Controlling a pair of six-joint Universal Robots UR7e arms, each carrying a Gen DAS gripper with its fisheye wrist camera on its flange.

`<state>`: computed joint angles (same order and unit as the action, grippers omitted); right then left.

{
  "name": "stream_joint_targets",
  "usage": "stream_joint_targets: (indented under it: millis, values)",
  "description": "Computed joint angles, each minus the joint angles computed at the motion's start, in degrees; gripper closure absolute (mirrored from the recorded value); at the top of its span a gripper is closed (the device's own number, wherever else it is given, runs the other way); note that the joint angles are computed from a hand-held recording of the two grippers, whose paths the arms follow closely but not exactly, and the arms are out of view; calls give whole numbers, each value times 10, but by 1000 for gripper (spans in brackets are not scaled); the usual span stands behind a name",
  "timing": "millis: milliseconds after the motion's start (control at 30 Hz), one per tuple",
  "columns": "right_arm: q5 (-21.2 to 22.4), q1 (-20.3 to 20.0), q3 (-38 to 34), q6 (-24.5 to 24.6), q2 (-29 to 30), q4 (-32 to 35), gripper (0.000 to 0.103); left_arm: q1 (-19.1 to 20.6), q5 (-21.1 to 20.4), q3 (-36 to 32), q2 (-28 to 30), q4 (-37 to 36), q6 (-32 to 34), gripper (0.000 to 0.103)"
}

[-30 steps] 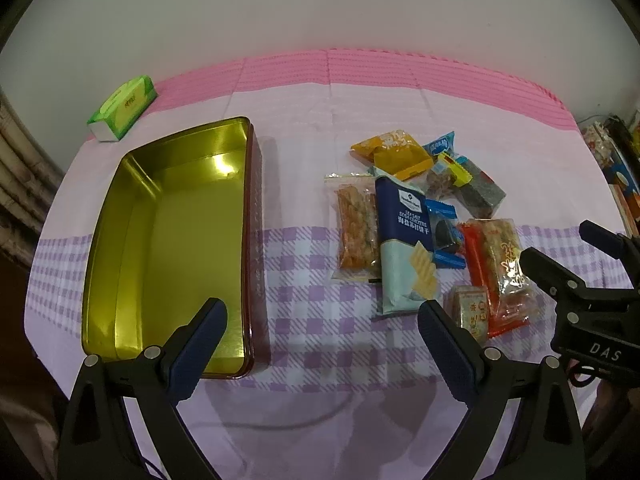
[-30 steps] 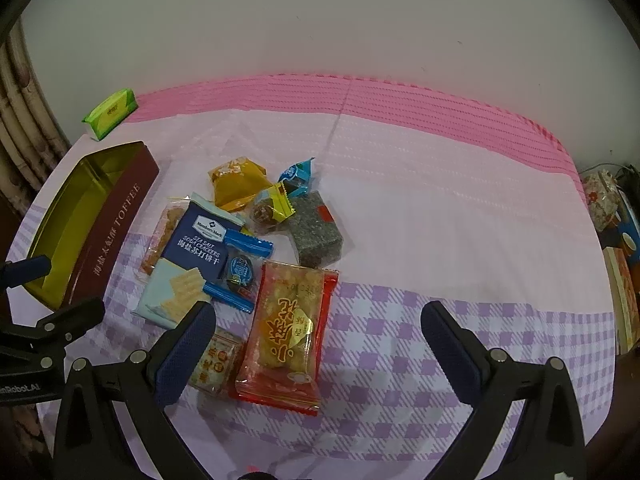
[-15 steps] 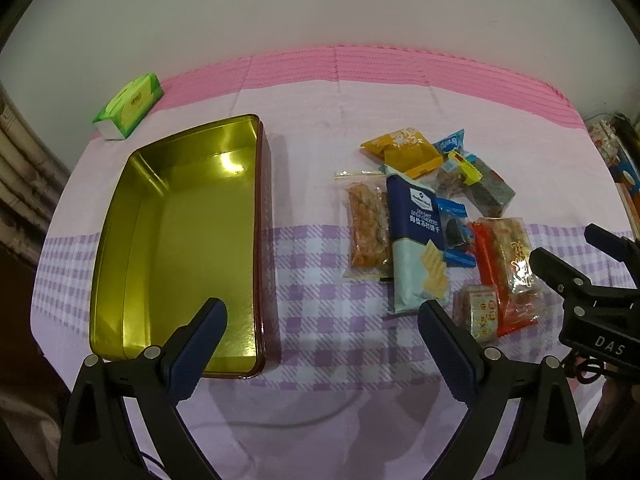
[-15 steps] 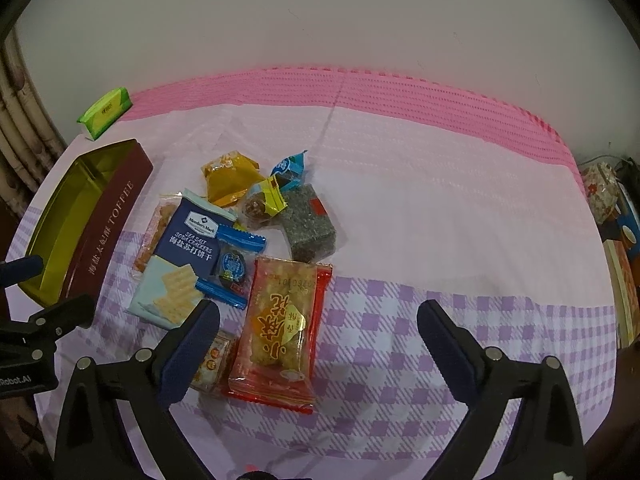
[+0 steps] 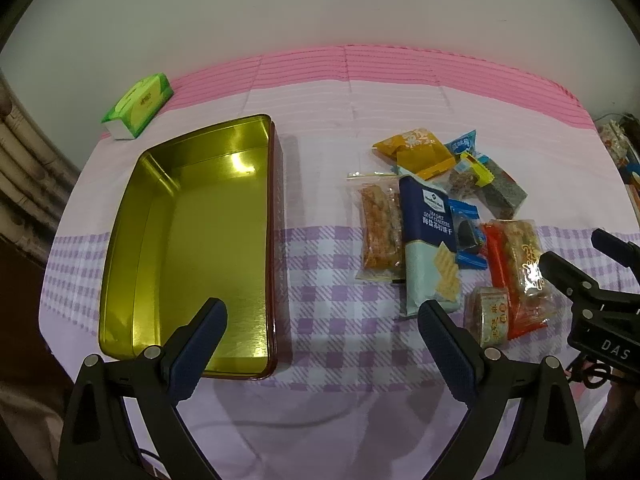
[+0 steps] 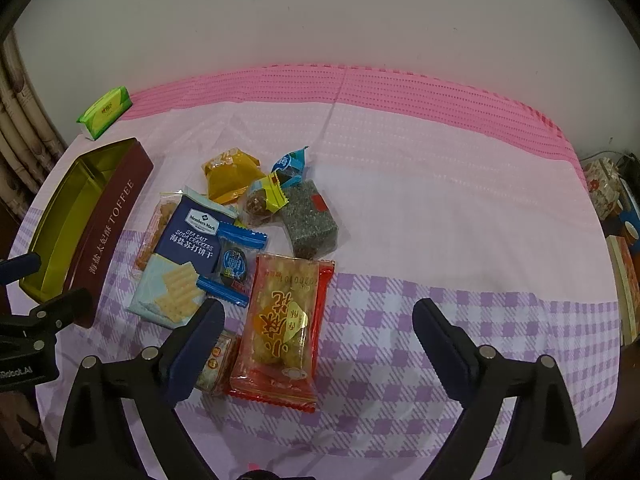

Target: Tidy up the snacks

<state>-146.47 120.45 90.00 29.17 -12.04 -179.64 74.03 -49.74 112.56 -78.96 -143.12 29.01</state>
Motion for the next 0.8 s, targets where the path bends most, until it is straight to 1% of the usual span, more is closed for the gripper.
stream_joint_targets:
  millis: [800]
  values:
    - [18,-3,-4,-7,5,-3,18,-1,4,7,3,-21,12,7]
